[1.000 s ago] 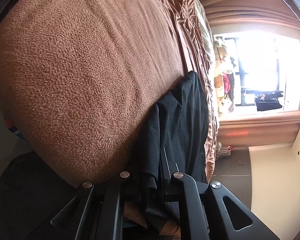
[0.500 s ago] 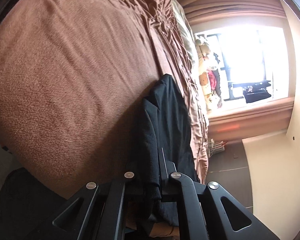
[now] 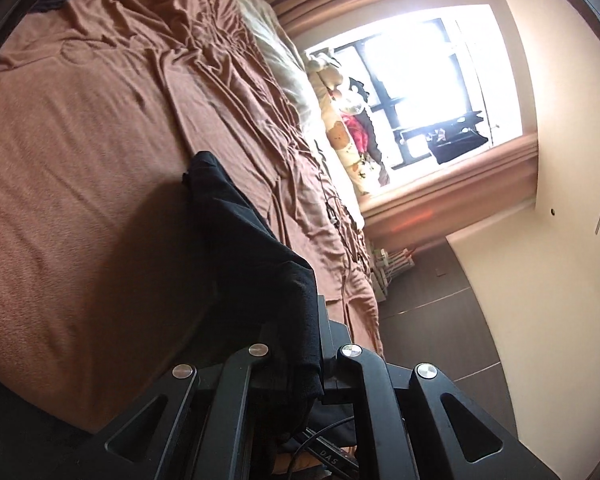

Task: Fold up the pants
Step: 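Lift the pants with both grippers and fold them over toward the right gripper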

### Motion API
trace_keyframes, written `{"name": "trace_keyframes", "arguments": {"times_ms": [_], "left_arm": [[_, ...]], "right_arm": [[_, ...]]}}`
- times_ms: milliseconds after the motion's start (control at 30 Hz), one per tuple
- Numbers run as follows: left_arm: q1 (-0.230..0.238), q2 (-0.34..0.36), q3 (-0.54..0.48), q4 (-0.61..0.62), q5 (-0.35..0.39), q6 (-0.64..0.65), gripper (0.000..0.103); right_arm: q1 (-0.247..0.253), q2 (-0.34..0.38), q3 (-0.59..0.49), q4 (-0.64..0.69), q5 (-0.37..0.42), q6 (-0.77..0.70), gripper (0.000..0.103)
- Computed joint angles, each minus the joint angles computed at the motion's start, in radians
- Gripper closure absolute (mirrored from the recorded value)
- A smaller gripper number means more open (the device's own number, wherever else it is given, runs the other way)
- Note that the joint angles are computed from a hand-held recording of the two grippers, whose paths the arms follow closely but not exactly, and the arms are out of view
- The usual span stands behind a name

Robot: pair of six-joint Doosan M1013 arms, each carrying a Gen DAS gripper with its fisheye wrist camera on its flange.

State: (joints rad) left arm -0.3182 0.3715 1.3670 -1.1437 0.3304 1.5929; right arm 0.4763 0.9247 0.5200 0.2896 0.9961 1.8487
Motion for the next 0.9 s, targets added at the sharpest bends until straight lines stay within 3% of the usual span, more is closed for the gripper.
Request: {"name": "trace_keyframes", "arguments": {"times_ms": [533,900], "left_arm": [[-0.079,0.14,-0.318,0.296,0.179,-0.141,0.096],[-0.145,0.279,-0.564,0.437,0.348,-0.228,0.096]], "right_arm": [[-0.073,-0.236,0.417,0.168,-0.337,-0.079,0.103],[-0.125,-0.348,0.622,0.326,-0.477,-0.178,0.103]]}}
